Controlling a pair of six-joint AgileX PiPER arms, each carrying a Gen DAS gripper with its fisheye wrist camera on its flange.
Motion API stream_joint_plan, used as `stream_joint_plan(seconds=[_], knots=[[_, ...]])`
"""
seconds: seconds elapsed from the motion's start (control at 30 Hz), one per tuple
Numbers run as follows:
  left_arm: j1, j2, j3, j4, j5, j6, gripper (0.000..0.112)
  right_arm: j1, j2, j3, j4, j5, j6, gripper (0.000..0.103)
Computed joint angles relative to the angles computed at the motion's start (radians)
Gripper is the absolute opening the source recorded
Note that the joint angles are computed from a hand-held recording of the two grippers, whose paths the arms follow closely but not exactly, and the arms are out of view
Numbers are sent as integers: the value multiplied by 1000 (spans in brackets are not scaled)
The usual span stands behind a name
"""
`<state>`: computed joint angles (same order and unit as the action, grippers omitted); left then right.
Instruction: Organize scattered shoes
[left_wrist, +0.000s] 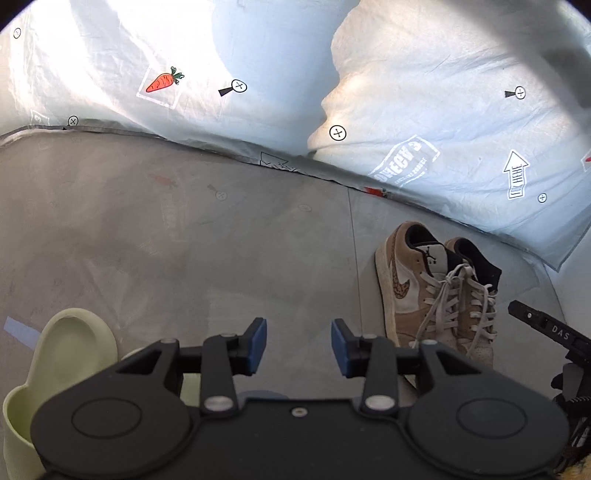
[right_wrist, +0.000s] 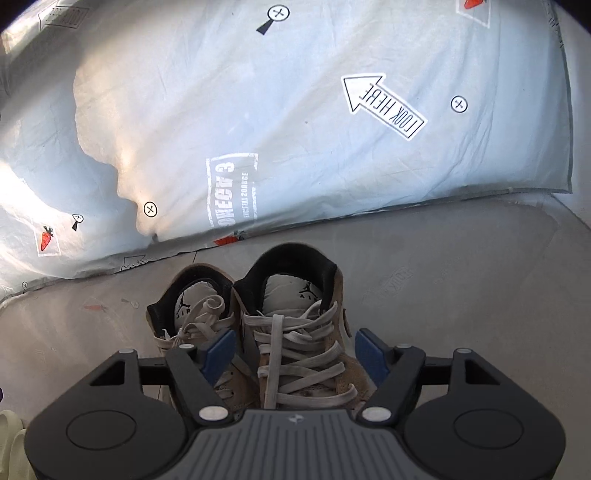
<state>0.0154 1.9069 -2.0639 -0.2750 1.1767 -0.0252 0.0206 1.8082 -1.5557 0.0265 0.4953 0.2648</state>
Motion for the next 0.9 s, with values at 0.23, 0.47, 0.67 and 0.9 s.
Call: stream_joint_plan(seconds=[0.23,0.47,0.67,0.9], knots=[[-41,-175,261,-33,-36,57,39,61,-327,377,-11,-11,113,91],[-188,-305,433,52,-80,-83,40,81,-373,505,21,14,103,78],[-324,-394,548,210,-88,-335,40,8,-258,417,221,60,-180,74],[-410,-447,609,340,-44,-558,40,-14,-150,310,272,115,-241,73]])
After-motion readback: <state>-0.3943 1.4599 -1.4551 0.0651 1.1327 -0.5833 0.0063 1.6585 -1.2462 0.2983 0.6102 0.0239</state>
